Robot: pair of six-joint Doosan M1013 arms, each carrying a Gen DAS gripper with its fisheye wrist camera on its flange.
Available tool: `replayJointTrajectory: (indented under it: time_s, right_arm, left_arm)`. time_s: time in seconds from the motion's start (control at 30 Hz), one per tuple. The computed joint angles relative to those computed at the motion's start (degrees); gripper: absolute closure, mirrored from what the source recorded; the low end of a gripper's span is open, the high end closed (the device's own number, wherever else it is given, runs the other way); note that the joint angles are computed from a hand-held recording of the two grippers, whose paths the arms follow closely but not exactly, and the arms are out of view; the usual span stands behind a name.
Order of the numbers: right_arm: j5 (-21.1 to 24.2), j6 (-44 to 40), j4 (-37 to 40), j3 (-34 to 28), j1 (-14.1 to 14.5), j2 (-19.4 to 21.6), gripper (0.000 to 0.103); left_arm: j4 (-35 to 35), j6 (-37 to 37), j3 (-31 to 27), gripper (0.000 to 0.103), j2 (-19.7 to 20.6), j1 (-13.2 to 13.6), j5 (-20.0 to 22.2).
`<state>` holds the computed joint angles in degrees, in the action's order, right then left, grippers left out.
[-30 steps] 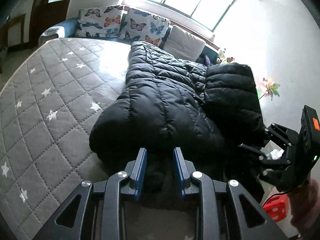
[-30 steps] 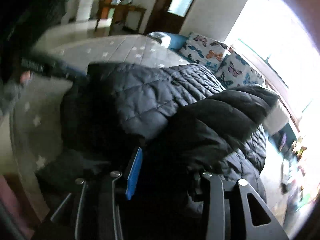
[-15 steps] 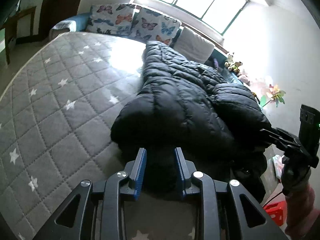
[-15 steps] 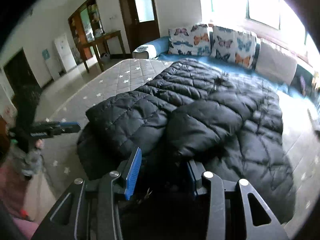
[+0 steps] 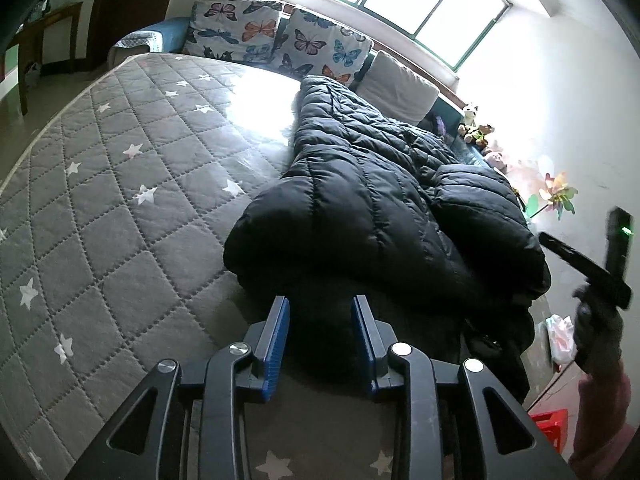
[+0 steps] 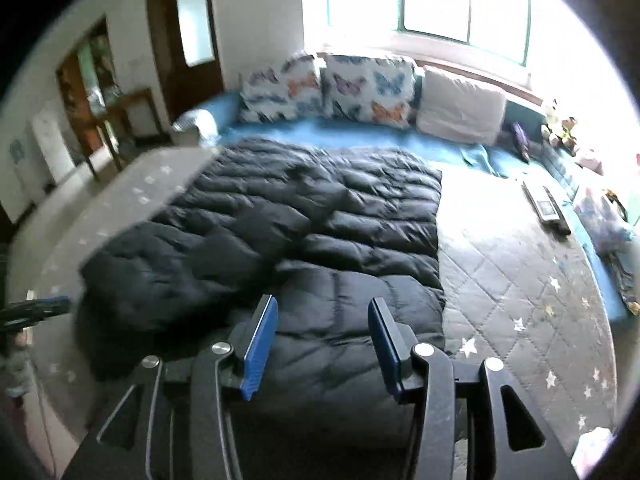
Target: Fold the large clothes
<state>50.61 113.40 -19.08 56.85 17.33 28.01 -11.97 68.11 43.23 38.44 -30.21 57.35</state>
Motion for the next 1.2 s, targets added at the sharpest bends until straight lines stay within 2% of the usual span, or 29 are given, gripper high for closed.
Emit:
replayJointTrajectory:
  time_s: [0.07, 0.17, 0.43, 0.57, 0.7, 0.77, 0.8, 0.83, 0.93, 1.03, 1.13, 1.2]
  right_arm:
    - [3.46, -1.06, 0.5, -3.6, 0.08, 2.56, 0.051]
    - [5.71, -5.13, 2.29, -8.08, 0.95, 5.41, 0.051]
    - [0.33, -15.41, 8.78, -12.02, 3.64, 7.05, 0.051]
    - [-2.69, -18.45, 11.44, -9.93, 3.82, 5.39, 0.051]
    - [-5.44, -15.53, 9.73, -5.96, 3.18, 2.84, 0.051]
    - [-5.79, -13.08, 8.87, -4.28, 2.29, 1.66, 0.041]
    - [-5.82, -11.68, 8.44, -3.23, 1.76, 1.01, 0.032]
    - [-6.16, -9.69, 7.49, -1.81, 1.17, 0.16, 0.029]
    - [-5.63, -4.35, 5.42, 1.34, -0.29, -1.72, 0.029]
    - [-5.19, -2.0, 6.06, 4.07, -1.61, -3.3, 0.029]
    - [-4.94, -0.02, 4.08, 6.43, -2.38, -4.29, 0.029]
    - [-5.32, -1.43, 6.47, 7.65, -3.15, -4.7, 0.029]
  left_arm:
    - [0.03, -0.07, 0.39, 0.068, -0.28, -0.04, -0.25]
    - [-0.07, -0.07, 1.11, 0.068, -0.77, 0.03, -0.52]
    - [0.34, -2.01, 4.39, 0.068, -2.74, 0.5, -2.42]
    - [0.45, -2.92, 5.92, 0.062, -3.59, 0.63, -3.38]
    - [0.45, -3.84, 5.3, 0.06, -3.41, 0.73, -3.43]
    - [0.55, -3.49, 4.45, 0.06, -3.24, 0.64, -3.96]
    - [0.59, -3.19, 3.8, 0.06, -3.05, 0.56, -4.03]
    - [0.57, -2.69, 3.11, 0.059, -2.87, 0.42, -4.21]
    - [0.3, 0.18, 0.2, 0.058, -1.94, -0.29, -5.04]
    - [0.24, 3.5, -4.49, 0.051, 0.06, -1.21, -5.03]
    - [0.09, 6.49, -11.68, 0.046, 3.65, -2.01, -2.74]
    - [0.22, 8.45, -18.75, 0.045, 7.39, -2.65, 0.28]
